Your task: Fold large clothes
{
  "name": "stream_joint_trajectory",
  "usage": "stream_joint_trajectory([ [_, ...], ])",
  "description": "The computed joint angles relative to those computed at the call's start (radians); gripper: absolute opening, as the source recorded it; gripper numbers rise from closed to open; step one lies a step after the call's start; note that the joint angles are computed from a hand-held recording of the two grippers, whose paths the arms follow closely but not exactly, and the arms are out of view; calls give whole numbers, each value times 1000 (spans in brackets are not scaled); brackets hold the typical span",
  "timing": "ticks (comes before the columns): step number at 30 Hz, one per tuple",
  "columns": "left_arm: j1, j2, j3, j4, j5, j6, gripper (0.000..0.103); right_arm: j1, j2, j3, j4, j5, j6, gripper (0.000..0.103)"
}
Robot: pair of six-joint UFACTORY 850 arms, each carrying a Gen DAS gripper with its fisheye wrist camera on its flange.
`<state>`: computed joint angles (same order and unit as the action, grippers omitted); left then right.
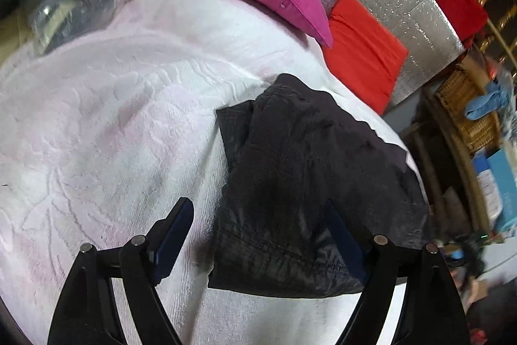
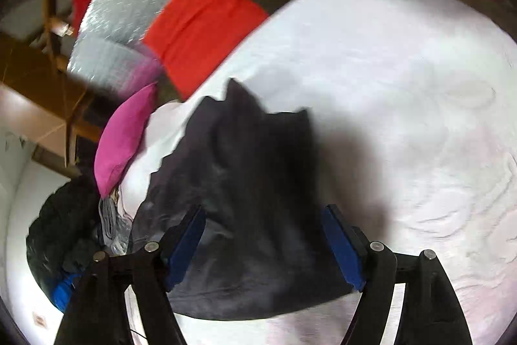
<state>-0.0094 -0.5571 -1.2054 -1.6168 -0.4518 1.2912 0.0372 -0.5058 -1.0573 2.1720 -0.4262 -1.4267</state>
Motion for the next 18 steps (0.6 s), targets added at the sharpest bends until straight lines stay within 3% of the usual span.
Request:
stream_joint_trajectory([
  [3,24,-32,-25,10,-86,-21,85,-24,-25,2,-61,-32,50,78],
  [12,7,-139,-131,113,-189,-111,86,-54,-129,-69,-201,-172,111,78],
  [18,-11,-206,-194,178,-246,-173,90,-50,-165,-77,-113,-265,19,94],
])
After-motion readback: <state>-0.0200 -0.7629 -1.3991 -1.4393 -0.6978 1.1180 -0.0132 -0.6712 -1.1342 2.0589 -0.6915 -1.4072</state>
